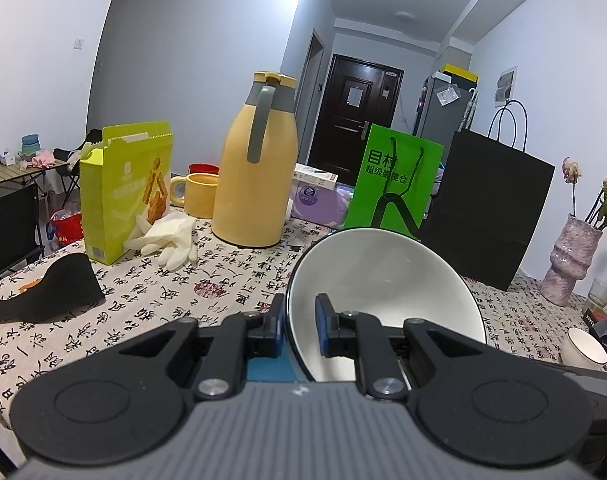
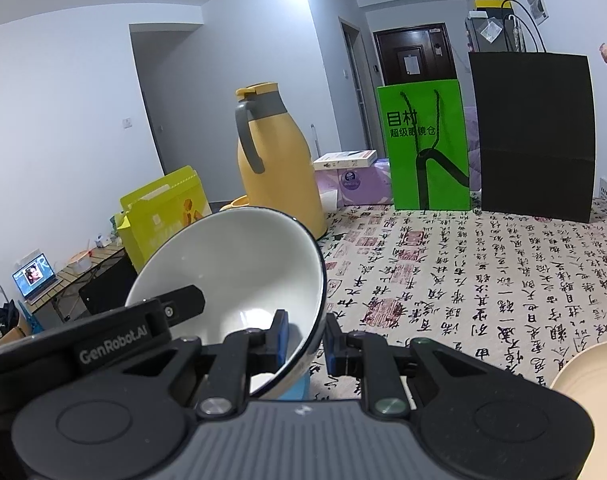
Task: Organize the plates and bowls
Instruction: 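Carry the white bowl with both tools toward the blue bowl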
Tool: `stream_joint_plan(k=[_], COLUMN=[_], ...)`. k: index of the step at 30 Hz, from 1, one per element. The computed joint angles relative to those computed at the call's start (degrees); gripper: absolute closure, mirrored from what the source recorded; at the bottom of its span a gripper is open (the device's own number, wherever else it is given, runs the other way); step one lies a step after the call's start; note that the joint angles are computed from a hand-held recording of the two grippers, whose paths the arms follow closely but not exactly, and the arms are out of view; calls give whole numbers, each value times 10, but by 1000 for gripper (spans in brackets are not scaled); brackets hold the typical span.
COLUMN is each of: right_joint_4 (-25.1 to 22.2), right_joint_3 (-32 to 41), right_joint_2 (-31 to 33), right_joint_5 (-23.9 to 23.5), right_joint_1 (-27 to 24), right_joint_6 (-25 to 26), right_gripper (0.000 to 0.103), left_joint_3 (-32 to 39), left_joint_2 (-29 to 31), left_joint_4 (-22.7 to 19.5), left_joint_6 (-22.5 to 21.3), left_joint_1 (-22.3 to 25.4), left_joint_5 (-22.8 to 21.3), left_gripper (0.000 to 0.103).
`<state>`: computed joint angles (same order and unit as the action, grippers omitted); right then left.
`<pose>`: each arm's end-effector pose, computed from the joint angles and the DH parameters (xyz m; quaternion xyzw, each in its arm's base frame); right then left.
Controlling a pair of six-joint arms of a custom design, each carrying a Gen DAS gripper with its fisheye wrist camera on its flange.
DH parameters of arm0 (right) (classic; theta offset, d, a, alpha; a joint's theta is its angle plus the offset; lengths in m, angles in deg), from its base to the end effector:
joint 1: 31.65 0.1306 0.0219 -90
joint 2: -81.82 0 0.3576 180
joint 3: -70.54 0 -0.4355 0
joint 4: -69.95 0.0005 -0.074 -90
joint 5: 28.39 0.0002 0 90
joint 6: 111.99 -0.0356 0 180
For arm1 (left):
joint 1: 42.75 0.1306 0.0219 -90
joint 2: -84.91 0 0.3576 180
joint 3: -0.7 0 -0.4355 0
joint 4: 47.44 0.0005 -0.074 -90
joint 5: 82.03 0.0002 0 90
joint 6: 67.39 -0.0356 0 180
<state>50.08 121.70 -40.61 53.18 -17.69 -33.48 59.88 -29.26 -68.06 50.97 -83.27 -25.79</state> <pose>0.3490 0.0916 0.3353 -0.0570 0.8460 0.1768 0.4997 0.3166 -0.2453 0.3588 -0.0637 0.8285 -0.0772 0.5510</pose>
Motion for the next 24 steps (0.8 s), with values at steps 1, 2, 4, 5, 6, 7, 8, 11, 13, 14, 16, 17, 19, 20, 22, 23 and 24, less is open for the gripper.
stream_joint_plan(k=[1, 2, 4, 5, 6, 7, 8, 11, 13, 14, 16, 17, 19, 20, 22, 23, 24], right_joint_4=[0, 0, 0, 1, 0, 0, -1, -2, -5, -6, -10, -12, -14, -15, -18, -20, -23], right_joint_3=[1, 2, 4, 5, 6, 7, 9, 12, 14, 16, 18, 18, 19, 20, 22, 23, 24], right_joint_2=[3, 5, 11, 13, 15, 18, 21, 29, 35, 37, 43, 44, 48, 50, 54, 55, 58], right_joint_5=[-1, -1, -1, 0, 0, 1, 0, -4, -7, -9, -14, -17, -21, -23, -26, -29, -31], right_joint_1=[0, 1, 1, 1, 2, 2, 2, 1, 2, 3, 4, 4, 6, 8, 12, 14, 16], right_joint_6=[-1, -1, -1, -1, -1, -2, -2, -3, -2, -2, -2, -3, -3, -2, -2, -1, 0], right_gripper=[86, 86, 85, 85, 85, 85, 85, 85, 85, 85, 85, 85, 85, 85, 85, 85, 85], left_joint_3=[-1, -1, -2, -2, -2, -1, -2, -3, -3, -4, -6, -7, -9, -10, -11, -12, -13], left_joint_2=[0, 0, 2, 2, 3, 4, 4, 5, 6, 5, 5, 3, 0, -1, -4, -6, -9], left_joint_4=[0, -1, -1, -1, -2, -3, -4, -7, -11, -15, -20, -23, -28, -32, -41, -45, -51], left_joint_6=[0, 0, 1, 1, 2, 2, 2, 4, 8, 9, 12, 13, 16, 17, 20, 22, 24], left_joint_1=[2, 4, 6, 7, 8, 8, 9, 12, 13, 14, 16, 18, 20, 20, 23, 23, 24], left_joint_5=[2, 4, 9, 10, 11, 12, 13, 16, 16, 16, 14, 15, 14, 12, 11, 9, 7], left_gripper=[87, 87, 87, 87, 87, 87, 87, 87, 87, 87, 87, 87, 87, 87, 87, 87, 87])
